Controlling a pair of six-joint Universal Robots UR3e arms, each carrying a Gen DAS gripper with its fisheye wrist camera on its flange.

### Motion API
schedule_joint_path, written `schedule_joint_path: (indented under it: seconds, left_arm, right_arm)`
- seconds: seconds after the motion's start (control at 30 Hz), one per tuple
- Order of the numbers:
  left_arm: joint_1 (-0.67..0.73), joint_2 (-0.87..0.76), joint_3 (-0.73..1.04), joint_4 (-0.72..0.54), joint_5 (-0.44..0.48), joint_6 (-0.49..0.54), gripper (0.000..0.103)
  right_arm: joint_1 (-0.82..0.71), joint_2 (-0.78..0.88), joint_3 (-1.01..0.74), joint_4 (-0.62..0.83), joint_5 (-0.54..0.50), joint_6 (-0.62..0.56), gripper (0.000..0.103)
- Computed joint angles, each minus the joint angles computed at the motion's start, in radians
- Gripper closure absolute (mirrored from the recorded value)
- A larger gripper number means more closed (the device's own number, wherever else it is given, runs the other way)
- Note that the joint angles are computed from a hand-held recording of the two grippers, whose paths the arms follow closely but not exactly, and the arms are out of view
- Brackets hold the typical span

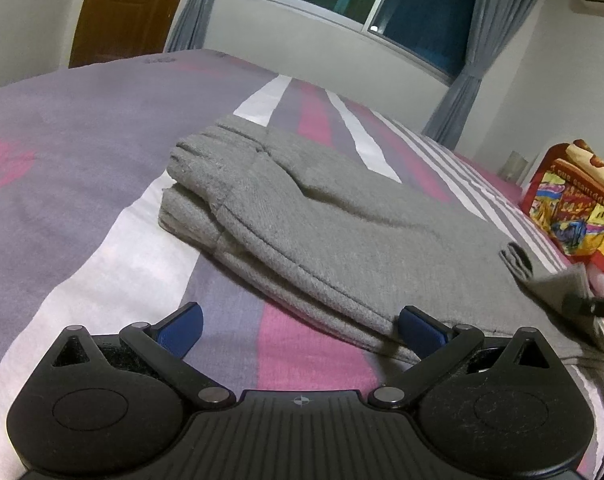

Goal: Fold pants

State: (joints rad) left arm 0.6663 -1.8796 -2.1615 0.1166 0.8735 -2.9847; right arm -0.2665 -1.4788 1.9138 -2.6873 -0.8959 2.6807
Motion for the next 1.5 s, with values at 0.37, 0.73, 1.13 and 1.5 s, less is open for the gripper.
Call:
schedule_joint_path:
  seconds: [0.37,0.73,1.13,1.5]
  left_arm:
    - [-0.014,-0.001,-0.007,0.021,0.021,-0.012,0.0]
    - [-0.05,0.032,0.047,-0.088,0.085,-0.01,0.0]
    - [-0.383,0.025,0.369,-0.255,0.128,-0.171,0.0]
    - [-0.704,-0.178,0.626,-0.424,0.402,-0.14,0.0]
  right_arm:
    - [0.067,-0.08,0.168,-0.096,-0.075,-0.095,0.07]
    - [-0.133,-0.346,0.365,0.088,0.225,-0.216,0.066]
    - [-0.837,-0.703,0.359,0.711,0.376,-0.424,0.096]
    - [-0.689,-0.429,0.244,0.608,0.169,-0.404,0.099]
